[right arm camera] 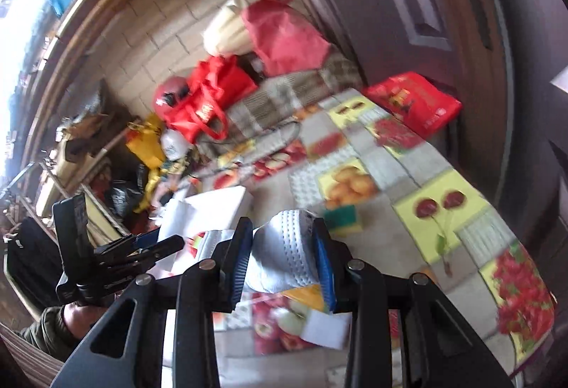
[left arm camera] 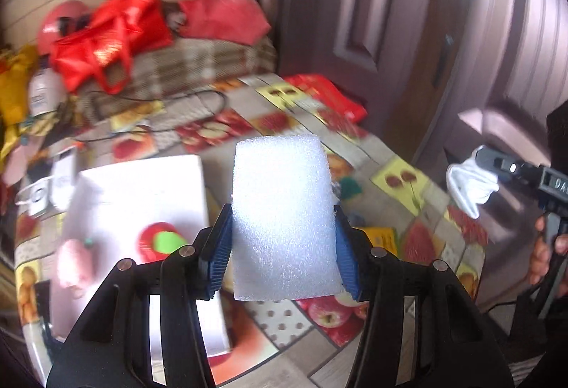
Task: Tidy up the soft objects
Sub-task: 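Carry the mask and foam block into the white tray and open both tools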
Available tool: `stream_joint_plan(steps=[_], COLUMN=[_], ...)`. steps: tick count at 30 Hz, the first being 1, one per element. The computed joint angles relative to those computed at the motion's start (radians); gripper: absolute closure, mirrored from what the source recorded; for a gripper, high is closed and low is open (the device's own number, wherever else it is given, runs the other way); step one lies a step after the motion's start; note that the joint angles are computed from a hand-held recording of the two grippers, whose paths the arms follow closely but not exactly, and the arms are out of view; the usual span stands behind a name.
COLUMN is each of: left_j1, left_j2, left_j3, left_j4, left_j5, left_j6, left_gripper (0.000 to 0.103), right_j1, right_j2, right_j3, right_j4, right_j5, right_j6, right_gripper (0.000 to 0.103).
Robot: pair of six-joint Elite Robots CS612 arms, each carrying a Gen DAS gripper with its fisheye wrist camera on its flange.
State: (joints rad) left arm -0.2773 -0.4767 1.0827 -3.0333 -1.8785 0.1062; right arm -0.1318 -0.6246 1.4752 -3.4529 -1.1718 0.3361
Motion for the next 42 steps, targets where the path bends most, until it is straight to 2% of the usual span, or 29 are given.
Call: stream_joint_plan(steps=[5,13,18,26,42], left_j1=[0.021,0.053,0.066,0.075,0.098], left_j2=[-0.027,-0.053,-0.063,-0.072,-0.049], left_j3=[0.049,0.109,0.133,0.141,0.1], left_j4=[-0.061,-0.121,-0.152,-0.181,-0.155], left_j5=[0.055,0.143,0.174,0.196,0.223], left_j6=[-0.053,-0.148,-0.188,-0.21,-0.255], left_gripper=[0.051,0.051,0.051,0.051,0.051], right_j1=[0.009,0.03,0.046,0.063,0.083], right_j2=[0.034,0.067,0.08,0.092,0.152], right_j3=[-0.076,-0.17,-0.224,-0.285,-0.418], right_j4=[0.033,0.111,0.158,0.196,0.333], right_j5=[0.085,0.169,0.197,0.215,0.246], right_j6=[-0.004,-0.045,-0.087,-0.131,-0.134], right_gripper=[0.069,0.069,0.069,0.069,0.069])
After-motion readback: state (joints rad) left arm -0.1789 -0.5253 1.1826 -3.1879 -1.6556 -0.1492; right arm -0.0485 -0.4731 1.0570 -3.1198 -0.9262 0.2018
